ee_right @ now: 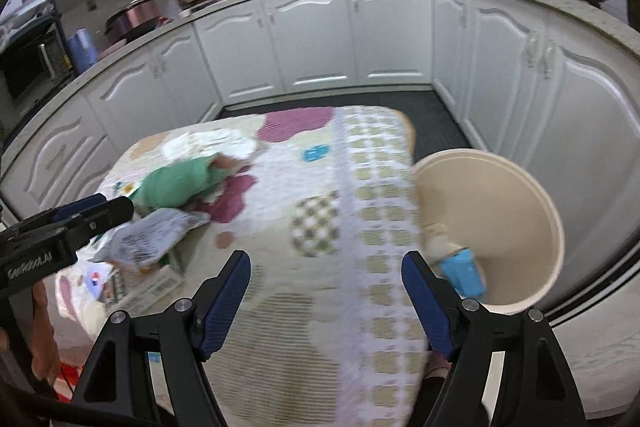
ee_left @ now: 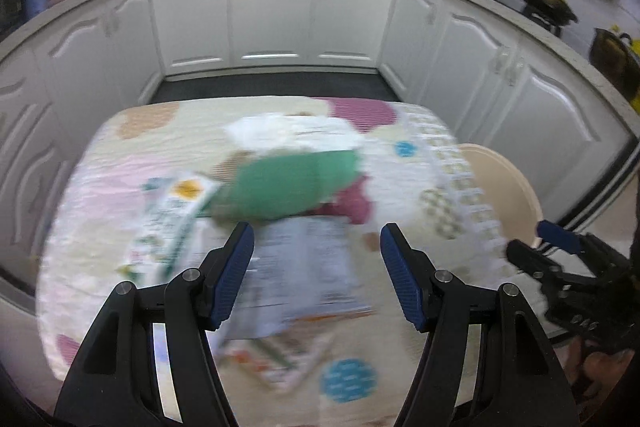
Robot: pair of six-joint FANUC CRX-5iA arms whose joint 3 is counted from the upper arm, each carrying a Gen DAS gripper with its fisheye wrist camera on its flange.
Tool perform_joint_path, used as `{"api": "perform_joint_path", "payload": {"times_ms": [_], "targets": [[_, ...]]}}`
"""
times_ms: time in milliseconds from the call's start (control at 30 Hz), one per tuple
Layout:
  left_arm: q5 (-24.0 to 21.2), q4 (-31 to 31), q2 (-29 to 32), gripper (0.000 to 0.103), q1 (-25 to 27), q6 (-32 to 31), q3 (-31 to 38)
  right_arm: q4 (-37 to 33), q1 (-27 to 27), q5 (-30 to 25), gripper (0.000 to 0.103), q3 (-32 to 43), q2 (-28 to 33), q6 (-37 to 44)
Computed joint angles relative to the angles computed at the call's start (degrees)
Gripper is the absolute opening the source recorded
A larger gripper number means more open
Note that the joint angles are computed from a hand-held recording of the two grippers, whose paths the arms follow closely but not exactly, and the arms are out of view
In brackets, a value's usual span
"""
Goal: Collect trash
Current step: 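Move both open tools back over the table items, then grasp the white milk carton with the left tool while the right tool grasps the white printed bag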
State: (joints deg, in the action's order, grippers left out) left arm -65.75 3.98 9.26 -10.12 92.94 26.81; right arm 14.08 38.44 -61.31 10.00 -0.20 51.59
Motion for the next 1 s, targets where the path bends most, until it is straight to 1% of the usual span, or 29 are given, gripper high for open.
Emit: {"api": "perform_joint_path", "payload": {"times_ms": [200, 333, 433, 533, 700, 800, 867, 967, 1000], "targets": [[-0.62, -3.82, -2.88, 0.065, 5.45, 0.55, -3.25, -3.39, 1.59, -0.69, 0.076, 3.30, 2.50, 3.07], [-1.36, -2.25, -3.79, 0.065, 9.29, -0.28, -5.52, -7.86, 1.69, -1.73, 0.076, 7.14, 4.90, 6.31], [-1.73, -2.15, -4.17, 0.065, 10.63, -1.24, -6.57, -12.07, 1.50, -2.90, 0.076, 10.60, 6.93, 8.66], [-2.31, -1.59, -3.61, 0.065, 11.09, -2.60, -6.91, -13.93, 1.70, -3.60, 0.077, 13.08, 8.67, 9.54], [-3.49, -2.07, -0.63, 0.065, 10.55, -4.04, -4.80, -15.99, 1.62, -5.80, 0.077, 18.19, 12.20, 10.10], [-2.15, -0.38, 0.13, 0.065, 10.87, -4.94, -4.93, -15.60, 1.97, -6.57, 0.078, 19.86, 13.44, 10.39], [-2.73, 0.17, 1.30, 0.065, 10.66, -5.61, -3.57, -15.67, 1.99, -7.26, 0.079, 20.65, 14.02, 10.59], [-3.68, 1.86, 2.41, 0.065, 10.11, -9.07, -2.54, -15.85, 1.86, -8.33, 0.079, 21.55, 14.85, 10.50], [-3.71, 1.36, 2.52, 0.065, 9.53, -10.63, -2.47, -15.94, 1.77, -8.60, 0.079, 21.68, 15.01, 10.31]]}}
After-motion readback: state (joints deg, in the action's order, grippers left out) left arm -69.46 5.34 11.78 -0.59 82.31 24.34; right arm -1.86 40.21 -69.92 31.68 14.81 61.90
